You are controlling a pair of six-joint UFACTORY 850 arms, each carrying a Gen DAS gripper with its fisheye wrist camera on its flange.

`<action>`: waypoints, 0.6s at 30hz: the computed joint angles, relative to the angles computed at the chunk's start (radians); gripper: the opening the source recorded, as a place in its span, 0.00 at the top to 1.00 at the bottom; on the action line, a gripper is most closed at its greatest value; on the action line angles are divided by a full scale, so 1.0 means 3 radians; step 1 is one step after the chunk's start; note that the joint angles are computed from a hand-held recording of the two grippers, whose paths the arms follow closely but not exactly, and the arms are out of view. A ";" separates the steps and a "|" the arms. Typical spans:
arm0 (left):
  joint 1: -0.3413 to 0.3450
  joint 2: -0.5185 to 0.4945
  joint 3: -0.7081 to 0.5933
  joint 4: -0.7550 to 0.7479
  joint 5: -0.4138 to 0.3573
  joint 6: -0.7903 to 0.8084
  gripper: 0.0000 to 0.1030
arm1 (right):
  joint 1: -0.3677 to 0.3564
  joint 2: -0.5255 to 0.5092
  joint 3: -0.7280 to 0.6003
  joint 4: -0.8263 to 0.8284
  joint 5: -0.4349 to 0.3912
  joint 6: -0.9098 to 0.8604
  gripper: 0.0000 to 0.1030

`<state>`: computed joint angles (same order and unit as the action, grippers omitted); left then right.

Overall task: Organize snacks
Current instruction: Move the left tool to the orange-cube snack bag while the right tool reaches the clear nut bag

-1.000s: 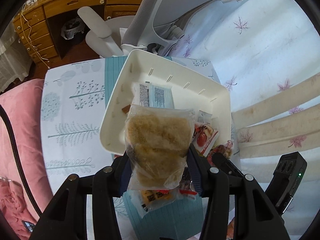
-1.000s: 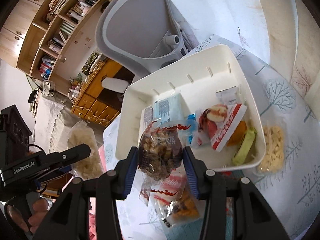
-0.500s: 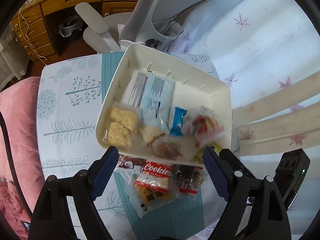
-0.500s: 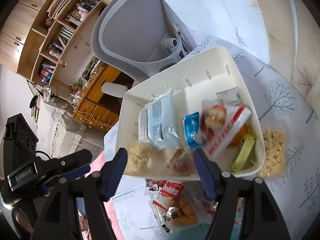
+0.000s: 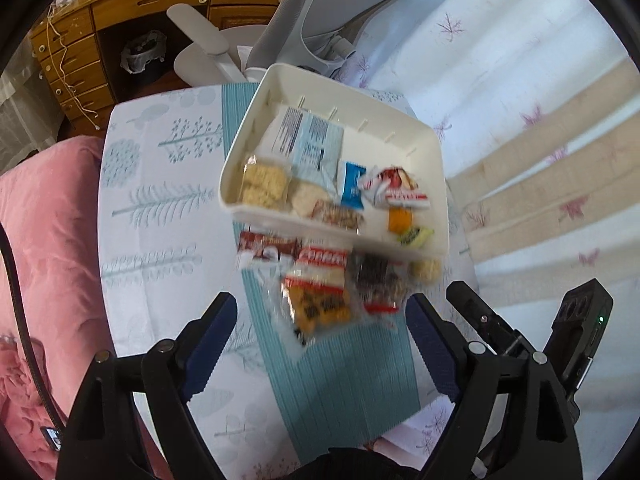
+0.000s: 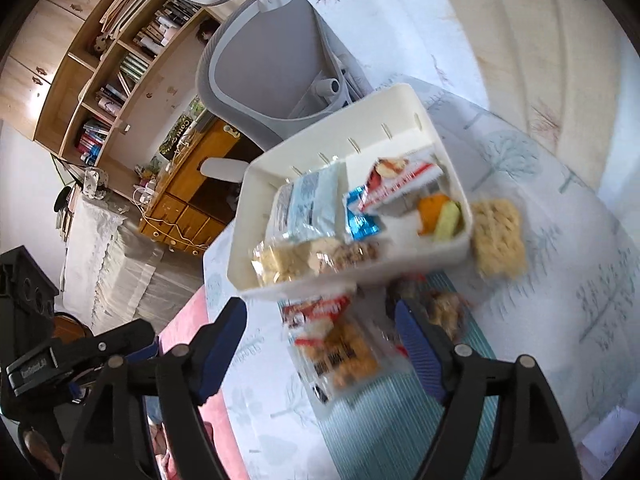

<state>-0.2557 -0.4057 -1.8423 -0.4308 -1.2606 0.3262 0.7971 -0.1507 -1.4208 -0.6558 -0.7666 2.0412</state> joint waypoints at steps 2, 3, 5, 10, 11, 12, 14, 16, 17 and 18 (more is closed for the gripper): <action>0.0041 0.0143 0.0208 -0.0009 0.0028 0.0062 0.17 | 0.0100 0.0010 0.0019 -0.0023 -0.0089 0.0112 0.25; 0.0057 0.0207 0.0304 -0.0008 0.0047 0.0087 0.17 | 0.0135 0.0013 0.0029 -0.0025 -0.0112 0.0145 0.25; 0.0081 0.0332 0.0491 0.0026 0.0066 0.0106 0.17 | 0.0215 0.0011 0.0034 0.0006 -0.0189 0.0175 0.25; 0.0161 0.0576 0.0849 -0.0002 0.0069 0.0158 0.17 | 0.0360 -0.0004 0.0038 0.0046 -0.0338 0.0214 0.25; 0.0169 0.0613 0.0901 0.0000 0.0079 0.0156 0.17 | 0.0380 -0.0001 0.0053 0.0054 -0.0354 0.0213 0.25; 0.0179 0.0646 0.0950 0.0001 0.0090 0.0154 0.17 | 0.0393 0.0001 0.0066 0.0074 -0.0366 0.0201 0.25; 0.0197 0.0703 0.1045 -0.0001 0.0106 0.0116 0.17 | 0.0406 -0.0008 0.0077 0.0134 -0.0431 0.0150 0.25; 0.0212 0.0732 0.1109 -0.0009 0.0099 0.0056 0.17 | 0.0407 -0.0012 0.0086 0.0169 -0.0468 0.0079 0.25; 0.0210 0.0741 0.1135 -0.0002 0.0098 0.0019 0.17 | 0.0408 -0.0007 0.0098 0.0172 -0.0483 0.0026 0.25; 0.0204 0.0742 0.1151 0.0014 0.0102 -0.0023 0.17 | 0.0404 -0.0005 0.0105 0.0174 -0.0499 -0.0045 0.25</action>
